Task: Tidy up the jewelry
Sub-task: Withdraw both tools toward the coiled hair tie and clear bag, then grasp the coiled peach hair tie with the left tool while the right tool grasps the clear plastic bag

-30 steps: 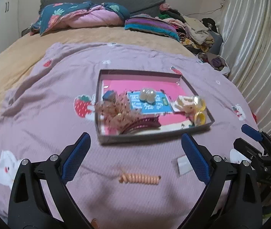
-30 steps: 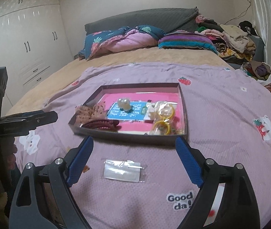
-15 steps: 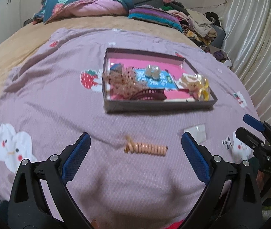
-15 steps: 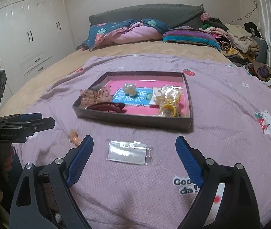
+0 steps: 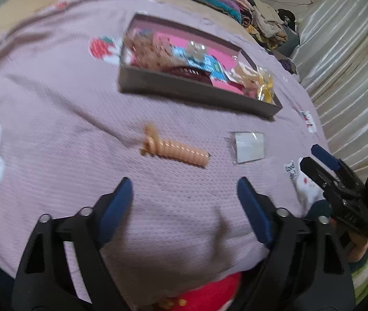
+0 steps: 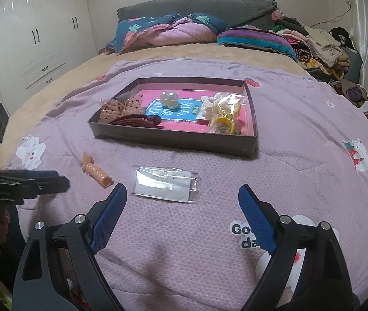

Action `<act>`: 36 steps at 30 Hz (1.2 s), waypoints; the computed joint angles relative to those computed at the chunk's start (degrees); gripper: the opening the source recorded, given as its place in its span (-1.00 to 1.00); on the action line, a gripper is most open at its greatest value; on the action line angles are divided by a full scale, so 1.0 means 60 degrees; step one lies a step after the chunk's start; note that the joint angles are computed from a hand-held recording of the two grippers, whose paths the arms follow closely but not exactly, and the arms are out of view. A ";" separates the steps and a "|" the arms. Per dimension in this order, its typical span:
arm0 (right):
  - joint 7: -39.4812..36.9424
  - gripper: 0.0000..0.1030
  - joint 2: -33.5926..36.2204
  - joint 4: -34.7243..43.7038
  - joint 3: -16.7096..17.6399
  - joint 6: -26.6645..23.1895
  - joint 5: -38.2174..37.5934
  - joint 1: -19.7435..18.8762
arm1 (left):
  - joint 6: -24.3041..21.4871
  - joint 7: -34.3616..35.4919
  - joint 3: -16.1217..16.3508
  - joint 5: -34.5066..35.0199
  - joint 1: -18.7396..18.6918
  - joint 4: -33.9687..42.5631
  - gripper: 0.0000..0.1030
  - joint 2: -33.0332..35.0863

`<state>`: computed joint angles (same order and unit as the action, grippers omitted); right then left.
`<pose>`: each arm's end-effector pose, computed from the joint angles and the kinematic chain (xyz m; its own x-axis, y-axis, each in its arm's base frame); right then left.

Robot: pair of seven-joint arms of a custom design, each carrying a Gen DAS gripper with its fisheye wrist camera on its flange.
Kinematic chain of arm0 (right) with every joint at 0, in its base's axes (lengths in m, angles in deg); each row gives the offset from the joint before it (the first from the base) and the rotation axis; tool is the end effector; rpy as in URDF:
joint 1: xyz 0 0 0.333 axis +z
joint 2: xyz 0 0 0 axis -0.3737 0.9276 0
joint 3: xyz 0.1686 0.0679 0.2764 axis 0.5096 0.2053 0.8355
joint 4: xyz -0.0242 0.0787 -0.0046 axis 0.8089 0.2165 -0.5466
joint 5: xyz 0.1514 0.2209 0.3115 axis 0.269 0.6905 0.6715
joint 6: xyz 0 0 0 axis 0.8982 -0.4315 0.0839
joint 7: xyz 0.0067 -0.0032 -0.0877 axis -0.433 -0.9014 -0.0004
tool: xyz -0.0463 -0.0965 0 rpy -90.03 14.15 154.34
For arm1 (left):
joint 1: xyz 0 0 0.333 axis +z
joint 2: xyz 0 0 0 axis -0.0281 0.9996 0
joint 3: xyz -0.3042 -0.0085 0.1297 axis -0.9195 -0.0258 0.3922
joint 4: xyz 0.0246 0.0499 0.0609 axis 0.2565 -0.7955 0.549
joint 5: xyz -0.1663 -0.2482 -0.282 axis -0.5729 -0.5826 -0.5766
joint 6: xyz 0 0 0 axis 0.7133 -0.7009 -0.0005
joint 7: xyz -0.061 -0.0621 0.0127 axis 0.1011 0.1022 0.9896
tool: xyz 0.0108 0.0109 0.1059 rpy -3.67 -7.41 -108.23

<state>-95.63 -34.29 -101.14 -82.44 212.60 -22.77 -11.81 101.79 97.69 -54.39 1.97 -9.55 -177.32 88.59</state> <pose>0.5011 0.1736 0.3800 -0.1188 -0.9884 -0.0943 -0.6911 0.1506 -0.7069 0.6308 -0.2698 0.3686 -0.4900 -0.7640 0.4198 -0.8415 0.2889 -0.4566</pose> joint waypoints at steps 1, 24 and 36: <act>-0.0009 0.69 0.0025 0.0010 -0.0002 -0.0007 0.0011 0.0000 | -0.0135 -0.0071 -0.0009 -0.0012 -0.0009 0.0143 0.33 0.0139; -0.4118 0.85 0.2343 0.1109 -0.0633 0.1141 0.5244 0.0704 | 0.0594 -0.2509 0.0057 0.1992 -0.0547 0.2340 -0.61 0.2129; -0.2860 0.72 0.2787 0.1778 -0.1972 0.0719 0.3939 0.2143 | 0.1005 -0.2072 -0.0121 0.1674 -0.0135 0.1884 -0.62 0.1734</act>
